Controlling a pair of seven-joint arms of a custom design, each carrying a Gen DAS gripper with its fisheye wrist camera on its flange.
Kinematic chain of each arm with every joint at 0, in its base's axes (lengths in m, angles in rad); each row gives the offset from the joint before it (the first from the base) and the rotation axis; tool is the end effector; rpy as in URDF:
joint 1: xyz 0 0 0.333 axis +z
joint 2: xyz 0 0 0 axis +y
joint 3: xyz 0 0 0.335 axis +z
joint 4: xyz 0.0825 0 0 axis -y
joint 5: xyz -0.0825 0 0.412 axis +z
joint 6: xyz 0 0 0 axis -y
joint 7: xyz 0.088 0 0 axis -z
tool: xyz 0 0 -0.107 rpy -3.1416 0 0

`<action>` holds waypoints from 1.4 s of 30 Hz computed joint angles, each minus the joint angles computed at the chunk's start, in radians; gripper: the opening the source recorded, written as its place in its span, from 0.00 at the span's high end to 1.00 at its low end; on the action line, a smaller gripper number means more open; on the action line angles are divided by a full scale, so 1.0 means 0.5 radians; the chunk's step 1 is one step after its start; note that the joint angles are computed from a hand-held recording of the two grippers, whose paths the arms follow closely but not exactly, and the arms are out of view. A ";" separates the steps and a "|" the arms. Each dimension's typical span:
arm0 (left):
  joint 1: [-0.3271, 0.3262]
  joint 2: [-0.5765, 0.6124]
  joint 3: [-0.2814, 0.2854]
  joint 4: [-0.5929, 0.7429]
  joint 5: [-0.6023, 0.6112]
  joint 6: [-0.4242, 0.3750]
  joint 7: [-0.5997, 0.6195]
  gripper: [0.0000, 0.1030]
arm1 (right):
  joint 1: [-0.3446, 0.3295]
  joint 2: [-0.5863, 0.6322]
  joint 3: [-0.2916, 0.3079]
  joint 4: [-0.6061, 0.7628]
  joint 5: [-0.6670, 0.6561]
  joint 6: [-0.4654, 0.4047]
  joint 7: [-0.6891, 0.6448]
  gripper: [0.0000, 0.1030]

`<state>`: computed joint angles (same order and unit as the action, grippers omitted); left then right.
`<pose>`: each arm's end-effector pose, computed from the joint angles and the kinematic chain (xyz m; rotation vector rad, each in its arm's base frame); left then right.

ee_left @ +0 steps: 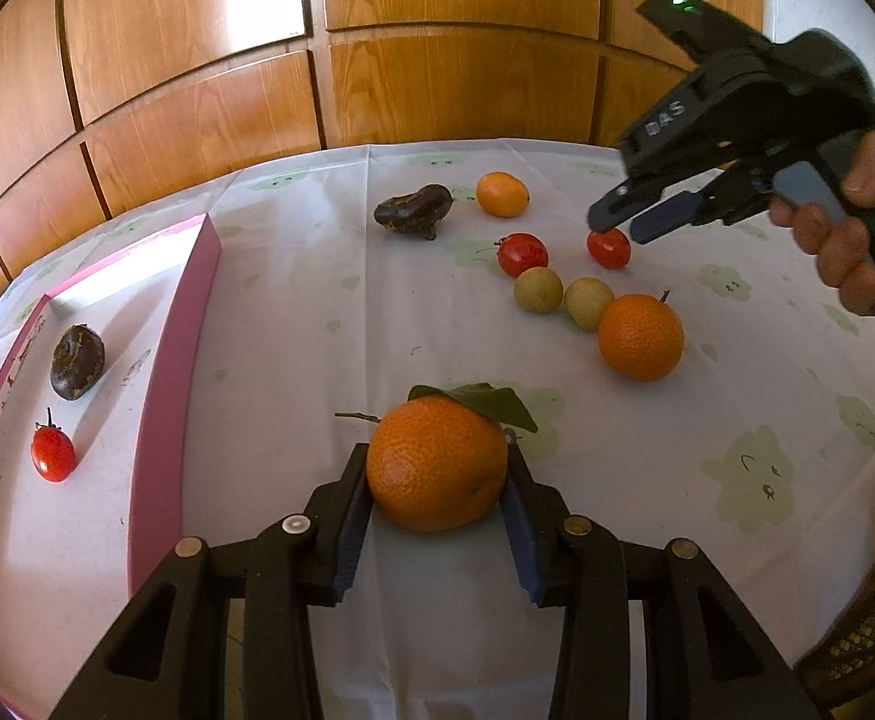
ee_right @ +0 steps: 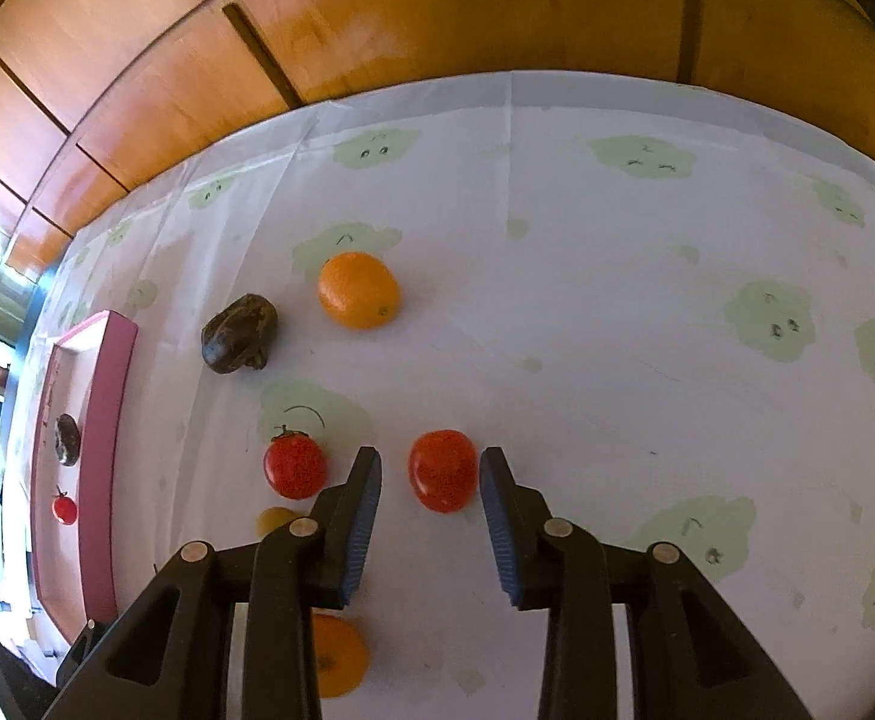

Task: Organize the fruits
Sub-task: 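Lift the tangerine with the left tool while the right tool grasps another red tomato, then release the tangerine into the pink tray with left tool while right tool holds the tomato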

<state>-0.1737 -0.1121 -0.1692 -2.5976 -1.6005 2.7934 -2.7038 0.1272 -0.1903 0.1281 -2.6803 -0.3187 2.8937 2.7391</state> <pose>0.4300 -0.1032 0.2948 -0.9256 2.5548 -0.9673 0.4346 0.1315 0.3332 -1.2619 2.4418 -0.2669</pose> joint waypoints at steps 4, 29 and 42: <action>0.001 0.000 0.001 -0.001 0.001 -0.006 -0.005 0.60 | 0.020 0.074 -0.009 0.052 -0.009 -0.049 -0.043 0.67; -0.025 -0.092 0.049 -0.013 0.589 -0.050 -0.660 0.62 | 0.091 -0.071 0.060 -0.046 -0.086 -0.282 -0.237 0.75; -0.036 -0.481 0.265 -0.101 0.678 -0.202 -0.861 0.61 | 0.134 -0.003 0.085 0.047 -0.326 -0.406 -0.085 0.74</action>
